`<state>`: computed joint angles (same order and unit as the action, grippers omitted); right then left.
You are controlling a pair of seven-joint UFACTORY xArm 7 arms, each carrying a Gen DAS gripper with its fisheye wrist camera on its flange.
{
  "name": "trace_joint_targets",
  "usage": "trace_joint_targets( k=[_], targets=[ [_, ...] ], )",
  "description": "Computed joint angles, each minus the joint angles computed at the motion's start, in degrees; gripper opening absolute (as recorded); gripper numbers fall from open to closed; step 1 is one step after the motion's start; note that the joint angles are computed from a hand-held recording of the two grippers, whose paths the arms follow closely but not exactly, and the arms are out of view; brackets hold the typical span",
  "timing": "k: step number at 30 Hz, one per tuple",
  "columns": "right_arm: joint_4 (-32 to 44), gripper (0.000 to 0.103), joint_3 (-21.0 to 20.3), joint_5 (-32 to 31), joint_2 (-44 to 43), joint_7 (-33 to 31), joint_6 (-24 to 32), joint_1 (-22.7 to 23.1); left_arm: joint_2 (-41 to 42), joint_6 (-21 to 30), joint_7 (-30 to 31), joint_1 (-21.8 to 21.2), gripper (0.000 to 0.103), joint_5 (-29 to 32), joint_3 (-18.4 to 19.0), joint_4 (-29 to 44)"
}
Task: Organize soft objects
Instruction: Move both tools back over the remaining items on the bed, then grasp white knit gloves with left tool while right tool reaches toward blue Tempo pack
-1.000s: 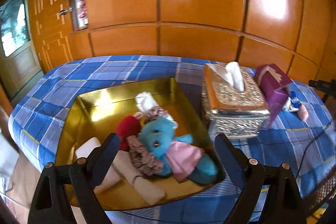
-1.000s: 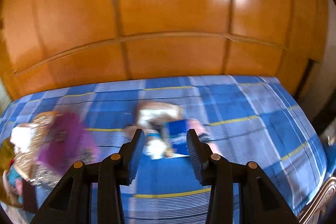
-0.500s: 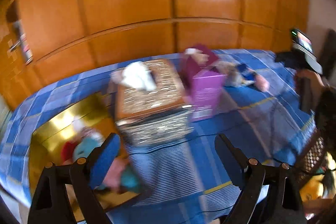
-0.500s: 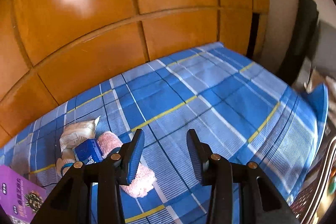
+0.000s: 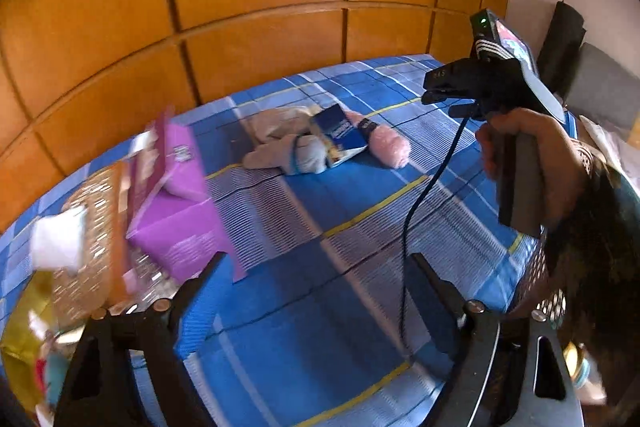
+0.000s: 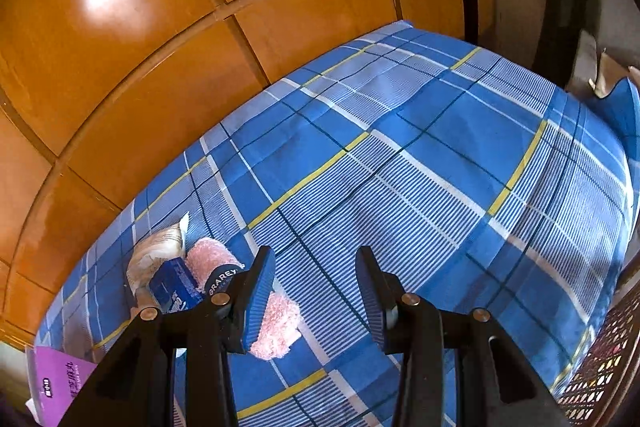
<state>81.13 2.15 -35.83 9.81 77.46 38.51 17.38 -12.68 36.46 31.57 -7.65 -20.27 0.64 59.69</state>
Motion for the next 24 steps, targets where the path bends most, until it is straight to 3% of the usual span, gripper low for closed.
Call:
trace_joint_targets(
  k=[12, 24],
  targets=[
    [-1.7, 0.042, 0.3, 5.3, -0.4, -2.8, -4.6, -1.4, 21.2, 1.9, -18.1, 0.4, 0.081, 8.2, -4.1, 19.7],
    [-1.9, 0.042, 0.3, 10.3, 0.1, -6.1, -6.5, -1.7, 36.7, 5.6, -32.4, 1.6, 0.081, 8.8, -4.9, 38.4]
  ],
)
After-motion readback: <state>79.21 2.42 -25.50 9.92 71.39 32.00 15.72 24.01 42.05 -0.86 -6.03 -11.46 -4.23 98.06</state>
